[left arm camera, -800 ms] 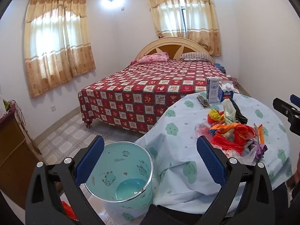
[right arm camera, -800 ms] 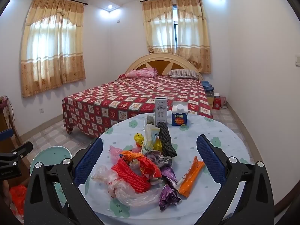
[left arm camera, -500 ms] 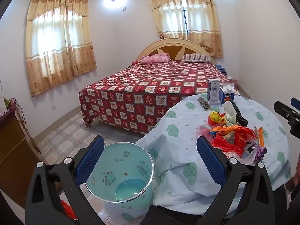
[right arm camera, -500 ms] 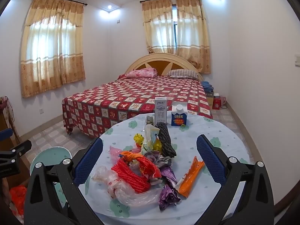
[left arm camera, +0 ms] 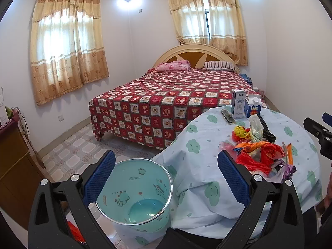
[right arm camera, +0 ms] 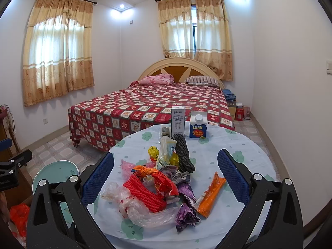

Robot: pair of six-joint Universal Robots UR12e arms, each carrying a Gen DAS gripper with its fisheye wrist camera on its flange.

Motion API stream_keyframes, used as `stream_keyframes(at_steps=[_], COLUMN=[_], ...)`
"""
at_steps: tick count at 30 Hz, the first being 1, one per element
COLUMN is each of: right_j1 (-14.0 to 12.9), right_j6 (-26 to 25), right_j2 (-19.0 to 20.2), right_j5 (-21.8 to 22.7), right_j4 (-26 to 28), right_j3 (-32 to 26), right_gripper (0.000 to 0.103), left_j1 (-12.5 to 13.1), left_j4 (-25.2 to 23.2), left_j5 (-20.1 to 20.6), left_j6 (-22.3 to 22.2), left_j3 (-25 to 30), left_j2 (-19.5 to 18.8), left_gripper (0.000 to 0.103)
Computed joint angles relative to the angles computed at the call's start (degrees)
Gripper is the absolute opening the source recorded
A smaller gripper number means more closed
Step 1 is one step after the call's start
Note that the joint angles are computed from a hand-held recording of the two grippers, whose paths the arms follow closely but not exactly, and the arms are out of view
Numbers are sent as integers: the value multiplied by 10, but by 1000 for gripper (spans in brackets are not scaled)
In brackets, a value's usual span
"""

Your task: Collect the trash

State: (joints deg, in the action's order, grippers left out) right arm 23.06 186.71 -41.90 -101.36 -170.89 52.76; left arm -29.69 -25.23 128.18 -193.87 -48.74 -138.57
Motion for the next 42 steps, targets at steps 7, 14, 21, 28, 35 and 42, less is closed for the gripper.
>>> stream_keyframes(at_steps=[7, 14, 21, 28, 35, 42], right_j1=[0, 3, 3, 3, 3, 4], right_j6=[-2, -4, -4, -4, -5, -4], right_j2=[5, 10, 10, 10, 11, 12], right_j5=[0, -4, -2, -3, -4, -4], right_j4=[-4, 0, 1, 3, 2, 4], right_j3=[1, -4, -5, -6, -6, -7], right_gripper=[98, 98, 98, 98, 98, 98], left_j1=[0, 1, 1, 1, 1, 1], left_j4=[3, 4, 5, 6, 5, 6], left_j5=[2, 2, 8, 7, 9, 9], left_j6=[-1, -3, -3, -4, -4, -4], left_j3=[-1, -4, -4, -7, -6, -8], left_j2=[0, 2, 2, 5, 4, 5], left_gripper=[97, 97, 97, 97, 97, 97])
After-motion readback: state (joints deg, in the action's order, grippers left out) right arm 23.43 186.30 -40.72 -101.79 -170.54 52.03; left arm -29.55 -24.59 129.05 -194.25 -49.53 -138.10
